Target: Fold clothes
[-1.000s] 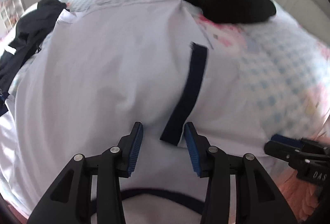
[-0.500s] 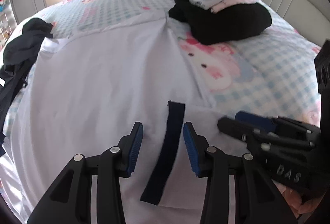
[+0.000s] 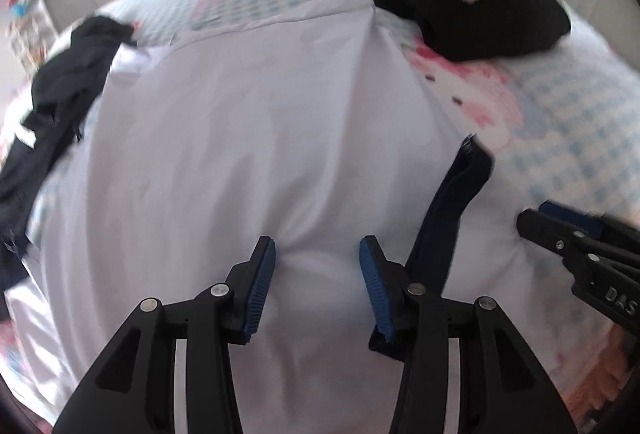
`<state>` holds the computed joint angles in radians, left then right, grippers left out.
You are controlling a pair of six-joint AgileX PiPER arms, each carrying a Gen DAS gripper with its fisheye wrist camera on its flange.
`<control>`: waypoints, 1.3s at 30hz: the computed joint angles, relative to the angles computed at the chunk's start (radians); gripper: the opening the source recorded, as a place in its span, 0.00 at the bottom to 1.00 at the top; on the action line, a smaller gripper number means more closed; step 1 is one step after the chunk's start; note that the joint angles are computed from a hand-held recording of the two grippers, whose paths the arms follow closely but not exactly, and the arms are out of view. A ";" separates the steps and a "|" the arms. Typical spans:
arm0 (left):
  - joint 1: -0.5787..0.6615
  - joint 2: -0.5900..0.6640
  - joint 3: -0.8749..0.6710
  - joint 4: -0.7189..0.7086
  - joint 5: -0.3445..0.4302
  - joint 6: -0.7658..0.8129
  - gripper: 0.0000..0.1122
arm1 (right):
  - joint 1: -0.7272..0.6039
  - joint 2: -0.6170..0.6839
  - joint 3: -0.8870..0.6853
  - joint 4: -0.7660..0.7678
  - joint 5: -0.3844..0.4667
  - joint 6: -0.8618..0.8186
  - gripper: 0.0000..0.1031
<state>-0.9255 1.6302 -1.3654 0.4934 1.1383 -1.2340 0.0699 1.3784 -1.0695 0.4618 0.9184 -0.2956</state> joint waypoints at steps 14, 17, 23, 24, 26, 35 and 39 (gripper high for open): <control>0.012 -0.031 -0.006 -0.009 -0.202 0.009 0.42 | -0.158 0.019 0.000 0.191 0.077 -0.104 0.39; -0.001 0.015 -0.049 -0.007 -0.206 0.061 0.42 | -0.125 0.016 0.001 0.178 0.070 -0.113 0.39; 0.032 0.159 -0.172 -0.036 -0.060 0.128 0.41 | -0.022 0.039 0.001 0.112 0.065 -0.117 0.39; 0.035 0.166 -0.174 -0.038 -0.044 0.123 0.40 | -0.011 0.042 0.003 0.093 0.065 -0.111 0.39; 0.030 0.157 -0.158 -0.028 -0.036 0.101 0.38 | -0.033 0.045 -0.001 0.077 0.092 -0.107 0.38; -0.101 -0.003 -0.049 0.092 -0.033 -0.099 0.38 | -0.171 0.038 -0.017 0.172 0.187 -0.171 0.34; -0.149 -0.025 -0.012 0.065 -0.086 -0.088 0.38 | -0.185 0.014 0.009 0.227 0.230 -0.216 0.35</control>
